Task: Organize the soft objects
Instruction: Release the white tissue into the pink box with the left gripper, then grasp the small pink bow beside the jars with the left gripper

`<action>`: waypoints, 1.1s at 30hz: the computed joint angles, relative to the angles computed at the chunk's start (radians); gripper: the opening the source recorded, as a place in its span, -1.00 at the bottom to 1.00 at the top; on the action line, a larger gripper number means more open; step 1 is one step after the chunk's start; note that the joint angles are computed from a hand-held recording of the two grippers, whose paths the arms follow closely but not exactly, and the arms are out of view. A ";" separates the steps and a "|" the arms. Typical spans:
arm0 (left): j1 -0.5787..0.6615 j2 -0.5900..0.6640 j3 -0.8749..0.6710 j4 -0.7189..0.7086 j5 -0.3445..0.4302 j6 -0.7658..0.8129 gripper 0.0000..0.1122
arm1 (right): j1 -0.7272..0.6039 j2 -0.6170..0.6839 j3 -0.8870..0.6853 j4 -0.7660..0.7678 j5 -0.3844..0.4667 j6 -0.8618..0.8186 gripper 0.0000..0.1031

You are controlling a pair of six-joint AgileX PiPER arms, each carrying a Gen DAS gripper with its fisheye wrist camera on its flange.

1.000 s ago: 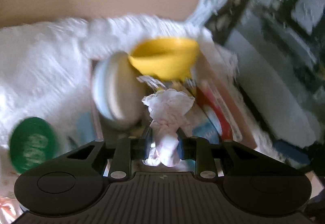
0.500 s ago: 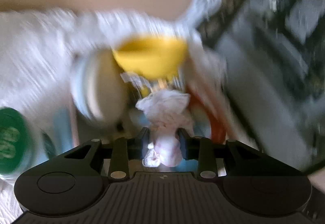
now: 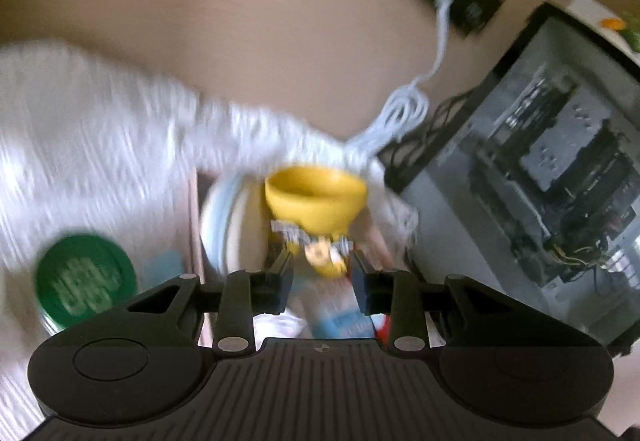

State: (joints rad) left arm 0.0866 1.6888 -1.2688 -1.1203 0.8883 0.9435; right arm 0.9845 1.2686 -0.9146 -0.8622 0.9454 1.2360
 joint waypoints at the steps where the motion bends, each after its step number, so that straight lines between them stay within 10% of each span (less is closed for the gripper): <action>1: 0.002 -0.020 0.020 -0.011 -0.020 0.028 -0.39 | 0.001 0.002 -0.002 0.000 0.001 0.000 0.30; 9: 0.072 -0.258 0.261 0.116 -0.078 0.172 -0.39 | 0.002 0.031 -0.009 -0.004 -0.007 0.011 0.30; 16: 0.472 -0.369 0.517 -0.025 -0.068 0.505 -0.39 | -0.008 0.098 -0.042 0.032 -0.030 0.019 0.30; 27: 0.536 -0.060 0.293 0.050 -0.129 0.161 -0.39 | 0.093 0.263 -0.169 0.093 -0.003 -0.106 0.30; 33: 0.385 -0.038 0.272 0.214 -0.315 -0.044 -0.40 | 0.137 0.288 -0.186 0.105 0.031 -0.112 0.30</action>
